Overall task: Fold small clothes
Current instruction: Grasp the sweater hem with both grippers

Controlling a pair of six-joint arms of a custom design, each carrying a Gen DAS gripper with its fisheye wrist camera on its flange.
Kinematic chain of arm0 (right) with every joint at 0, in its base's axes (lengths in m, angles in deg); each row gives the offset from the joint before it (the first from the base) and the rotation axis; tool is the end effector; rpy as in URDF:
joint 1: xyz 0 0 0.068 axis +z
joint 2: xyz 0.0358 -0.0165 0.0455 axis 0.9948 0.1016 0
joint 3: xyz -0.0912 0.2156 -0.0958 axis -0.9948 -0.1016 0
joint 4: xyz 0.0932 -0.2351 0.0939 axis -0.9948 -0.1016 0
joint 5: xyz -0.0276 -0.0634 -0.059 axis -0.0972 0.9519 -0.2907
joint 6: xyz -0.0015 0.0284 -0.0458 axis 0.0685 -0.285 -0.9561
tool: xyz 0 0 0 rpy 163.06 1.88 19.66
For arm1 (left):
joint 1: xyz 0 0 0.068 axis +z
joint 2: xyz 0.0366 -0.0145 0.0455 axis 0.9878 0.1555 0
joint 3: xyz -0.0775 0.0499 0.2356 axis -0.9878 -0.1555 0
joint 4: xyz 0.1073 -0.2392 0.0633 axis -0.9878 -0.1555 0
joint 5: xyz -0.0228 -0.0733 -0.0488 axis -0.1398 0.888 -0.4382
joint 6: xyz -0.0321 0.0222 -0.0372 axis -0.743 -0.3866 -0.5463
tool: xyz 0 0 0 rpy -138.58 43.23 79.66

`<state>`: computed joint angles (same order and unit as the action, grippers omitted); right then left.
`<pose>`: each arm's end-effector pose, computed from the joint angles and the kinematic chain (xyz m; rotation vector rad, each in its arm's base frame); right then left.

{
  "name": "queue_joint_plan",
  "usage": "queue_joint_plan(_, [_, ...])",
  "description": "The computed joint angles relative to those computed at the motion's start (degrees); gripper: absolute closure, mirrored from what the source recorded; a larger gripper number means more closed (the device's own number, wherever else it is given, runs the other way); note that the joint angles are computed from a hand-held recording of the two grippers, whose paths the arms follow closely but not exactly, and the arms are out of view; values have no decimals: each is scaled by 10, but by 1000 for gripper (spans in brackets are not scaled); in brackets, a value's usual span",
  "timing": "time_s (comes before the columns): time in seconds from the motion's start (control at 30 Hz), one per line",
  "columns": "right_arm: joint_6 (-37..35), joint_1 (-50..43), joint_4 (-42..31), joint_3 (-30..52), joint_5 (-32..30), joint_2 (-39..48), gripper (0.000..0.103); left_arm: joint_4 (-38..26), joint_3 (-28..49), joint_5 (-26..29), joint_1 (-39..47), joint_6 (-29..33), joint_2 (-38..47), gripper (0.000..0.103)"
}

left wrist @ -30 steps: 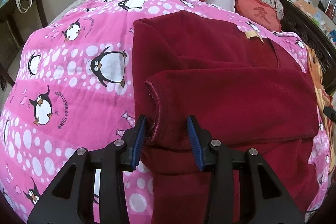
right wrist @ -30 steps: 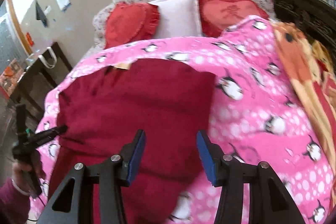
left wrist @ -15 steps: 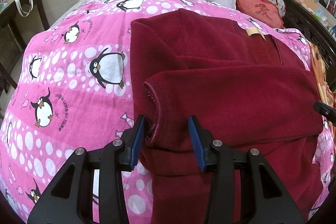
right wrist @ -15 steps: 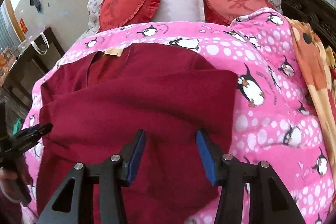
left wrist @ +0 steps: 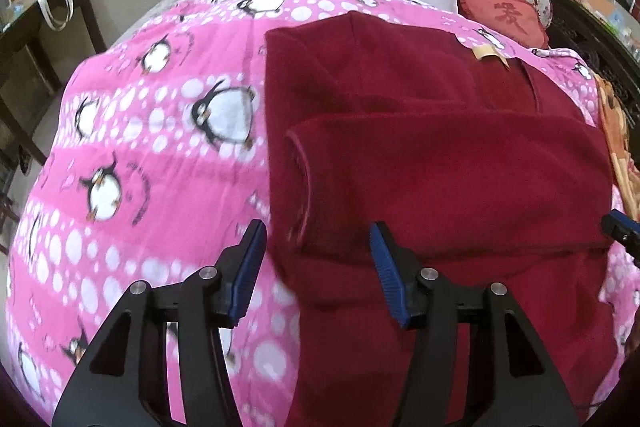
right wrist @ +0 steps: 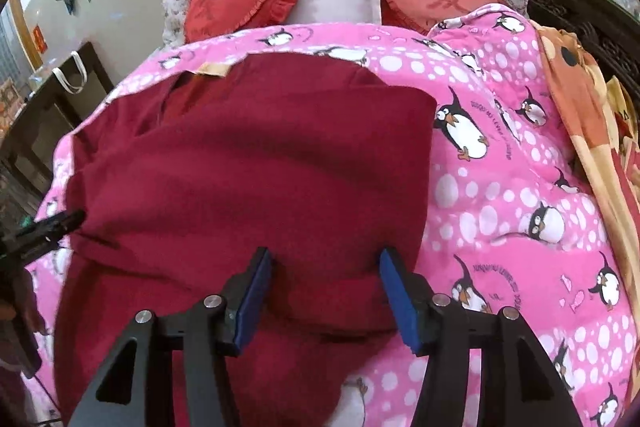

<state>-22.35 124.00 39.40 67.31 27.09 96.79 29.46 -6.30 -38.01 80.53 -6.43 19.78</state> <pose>0.2072 0.1534 0.2142 0.4381 2.4772 0.0585 0.3502 -0.0122 0.2071 0.4779 2.5478 -0.2310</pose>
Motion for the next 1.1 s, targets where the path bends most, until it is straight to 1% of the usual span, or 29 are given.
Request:
queue_joint_plan(0.1, [34,36,-33,-7,3,-56,48,-36,-22,24,25,30,-47,49])
queue_joint_plan(0.2, [100,90,-80,-21,13,-127,41,-89,-52,74,76,82,-106,49])
queue_joint_plan(0.3, [196,172,-124,-49,43,-208,38,-155,-64,116,125,129,-137,49])
queue_joint_plan(0.33, [243,214,-143,-60,57,-235,38,-189,-69,133,150,156,-146,49])
queue_joint_plan(0.4, [324,290,-174,-69,85,-256,38,-227,-79,149,180,189,-162,49])
queue_joint_plan(0.43, [378,340,-200,-67,103,-253,37,-250,-88,156,205,215,-174,49])
queue_joint_plan(0.57, [528,482,-262,-50,129,-209,37,-316,-114,168,272,288,-205,49])
queue_joint_plan(0.63, [587,537,-264,-53,142,-191,36,-350,-122,173,313,335,-211,49])
queue_joint_plan(0.73, [671,609,-249,-61,152,-147,35,-381,-130,166,355,378,-212,49])
queue_joint_plan(0.83, [735,648,-221,-77,147,-110,35,-406,-141,153,389,418,-208,49])
queue_joint_plan(0.9, [761,663,-200,-85,143,-87,35,-420,-155,147,409,437,-209,49])
queue_joint_plan(0.97, [774,674,-175,-87,141,-57,35,-425,-168,140,418,446,-208,49])
queue_joint_plan(1.03, [782,680,-144,-96,142,-43,35,-423,-189,131,416,445,-215,49])
queue_joint_plan(1.1, [797,688,-128,-101,149,-28,35,-422,-203,122,408,445,-219,49])
